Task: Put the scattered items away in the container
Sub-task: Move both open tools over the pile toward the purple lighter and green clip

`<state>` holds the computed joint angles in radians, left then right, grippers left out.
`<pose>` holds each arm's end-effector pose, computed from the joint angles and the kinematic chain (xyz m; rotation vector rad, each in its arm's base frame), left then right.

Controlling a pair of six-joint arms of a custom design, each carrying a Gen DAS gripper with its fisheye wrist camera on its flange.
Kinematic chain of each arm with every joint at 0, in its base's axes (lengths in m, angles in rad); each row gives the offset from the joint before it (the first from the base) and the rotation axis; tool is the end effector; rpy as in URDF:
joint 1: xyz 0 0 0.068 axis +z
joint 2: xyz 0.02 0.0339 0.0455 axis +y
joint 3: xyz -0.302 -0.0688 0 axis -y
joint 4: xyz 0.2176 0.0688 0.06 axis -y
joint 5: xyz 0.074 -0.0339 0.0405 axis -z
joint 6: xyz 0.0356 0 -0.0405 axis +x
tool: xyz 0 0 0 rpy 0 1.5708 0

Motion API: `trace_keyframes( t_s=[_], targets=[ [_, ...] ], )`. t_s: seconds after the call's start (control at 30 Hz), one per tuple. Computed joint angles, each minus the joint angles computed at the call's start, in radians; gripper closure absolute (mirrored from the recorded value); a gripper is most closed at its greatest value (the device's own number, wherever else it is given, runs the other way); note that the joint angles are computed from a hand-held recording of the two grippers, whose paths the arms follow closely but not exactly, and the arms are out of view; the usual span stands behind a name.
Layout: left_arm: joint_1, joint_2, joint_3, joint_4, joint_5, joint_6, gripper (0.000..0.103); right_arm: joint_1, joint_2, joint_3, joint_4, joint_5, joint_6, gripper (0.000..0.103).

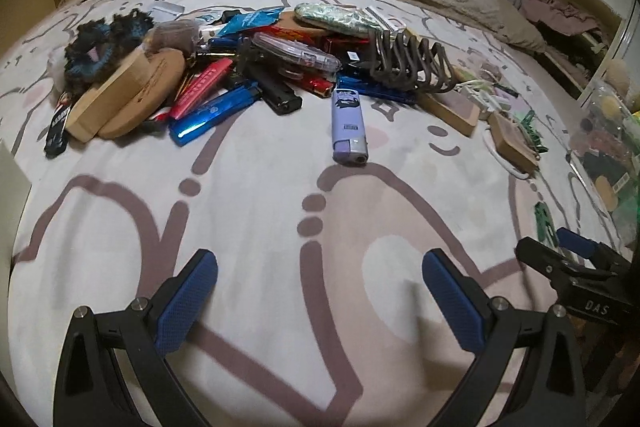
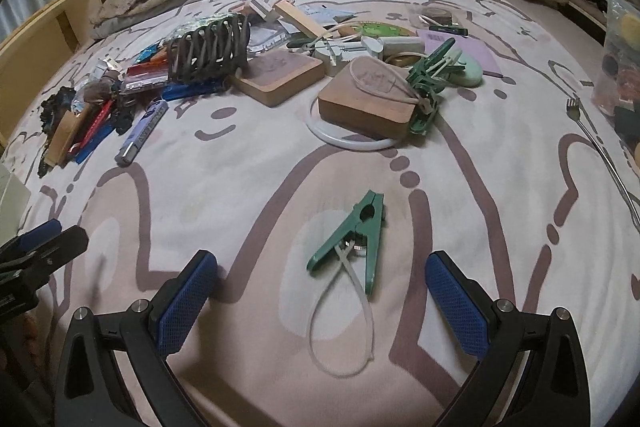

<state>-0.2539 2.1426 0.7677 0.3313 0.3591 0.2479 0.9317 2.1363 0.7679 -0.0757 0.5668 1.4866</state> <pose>0.3246 -0.0972 0.0729 0.7626 2.4665 -0.4701 0.1928 0.2274 0.0642 0.7484 2.4548 -0.1122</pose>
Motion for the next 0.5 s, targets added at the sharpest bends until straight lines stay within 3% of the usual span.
trace_keyframes(
  t_s=[0.5],
  targets=[
    [-0.113, 0.113, 0.236, -0.105, -0.078, -0.053, 0.0, -0.032, 0.049, 0.075, -0.083, -0.015, -0.031, 0.0]
  ],
)
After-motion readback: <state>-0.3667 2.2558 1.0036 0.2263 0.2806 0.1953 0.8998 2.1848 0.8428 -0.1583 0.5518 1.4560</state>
